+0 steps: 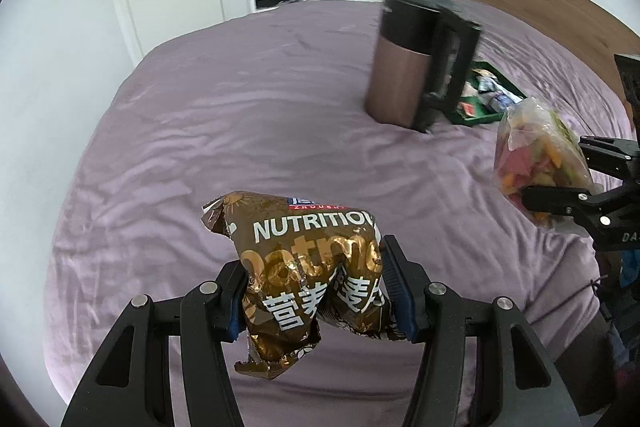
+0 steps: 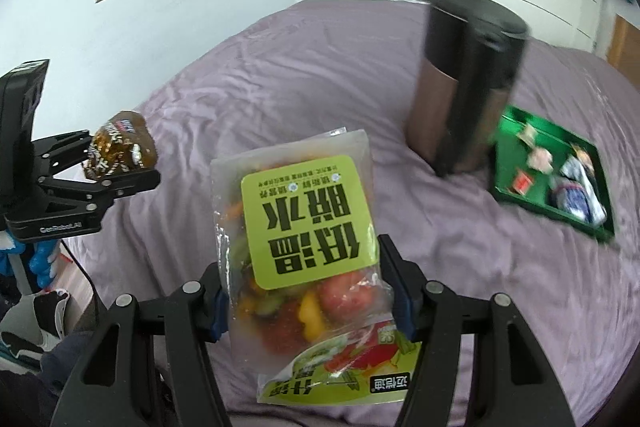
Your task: Organize snacks
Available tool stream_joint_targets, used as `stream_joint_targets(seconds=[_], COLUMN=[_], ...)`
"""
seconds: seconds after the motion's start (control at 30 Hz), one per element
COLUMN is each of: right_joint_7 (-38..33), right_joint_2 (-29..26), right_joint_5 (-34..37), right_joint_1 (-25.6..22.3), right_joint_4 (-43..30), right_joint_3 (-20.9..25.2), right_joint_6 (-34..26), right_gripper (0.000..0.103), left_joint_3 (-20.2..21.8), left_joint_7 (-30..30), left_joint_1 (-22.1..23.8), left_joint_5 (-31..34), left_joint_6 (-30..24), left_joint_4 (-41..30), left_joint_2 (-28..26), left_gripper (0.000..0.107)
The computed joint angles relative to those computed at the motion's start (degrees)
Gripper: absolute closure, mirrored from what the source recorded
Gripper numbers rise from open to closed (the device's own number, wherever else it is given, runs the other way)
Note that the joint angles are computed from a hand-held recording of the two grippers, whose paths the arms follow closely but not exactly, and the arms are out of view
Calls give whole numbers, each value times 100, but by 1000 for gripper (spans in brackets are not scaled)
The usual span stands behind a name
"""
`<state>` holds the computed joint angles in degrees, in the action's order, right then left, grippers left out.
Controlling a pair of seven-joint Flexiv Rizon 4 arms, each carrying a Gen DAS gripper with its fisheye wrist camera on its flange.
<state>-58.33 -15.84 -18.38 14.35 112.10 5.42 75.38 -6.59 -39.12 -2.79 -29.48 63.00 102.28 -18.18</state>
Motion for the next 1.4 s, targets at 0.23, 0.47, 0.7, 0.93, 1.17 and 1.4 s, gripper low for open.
stream_joint_targets(seconds=[0.23, 0.47, 0.7, 0.93, 1.17, 1.4], right_joint_7=[1217, 2467, 3279, 3172, 2207, 935], right_joint_2=[682, 1192, 1435, 1397, 1221, 933], right_joint_5=[-967, -2265, -3179, -3306, -2372, -999], right_joint_1=[-41, -644, -1533, -2066, -2182, -2200], right_joint_4=[1128, 1904, 2342, 2334, 2118, 1731], right_joint_3=[-530, -704, -700, -763, -818, -783], right_joint_6=[617, 1127, 1587, 1843, 1810, 1515], right_gripper=[64, 64, 64, 64, 64, 64], left_joint_3=[-135, -232, -293, -347, -411, -397], left_joint_7=[195, 365, 148, -344, -902, -1393], left_joint_1=[-231, -561, -986, -1366, -1719, -2049], left_joint_5=[-151, -254, 113, 761, 1270, 1634], left_joint_6=[137, 176, 68, -269, -626, -910], left_joint_4=[298, 379, 164, -413, -1243, -2191], left_joint_2=[338, 528, 455, 60, -523, -1194], left_gripper=[55, 55, 55, 55, 55, 55])
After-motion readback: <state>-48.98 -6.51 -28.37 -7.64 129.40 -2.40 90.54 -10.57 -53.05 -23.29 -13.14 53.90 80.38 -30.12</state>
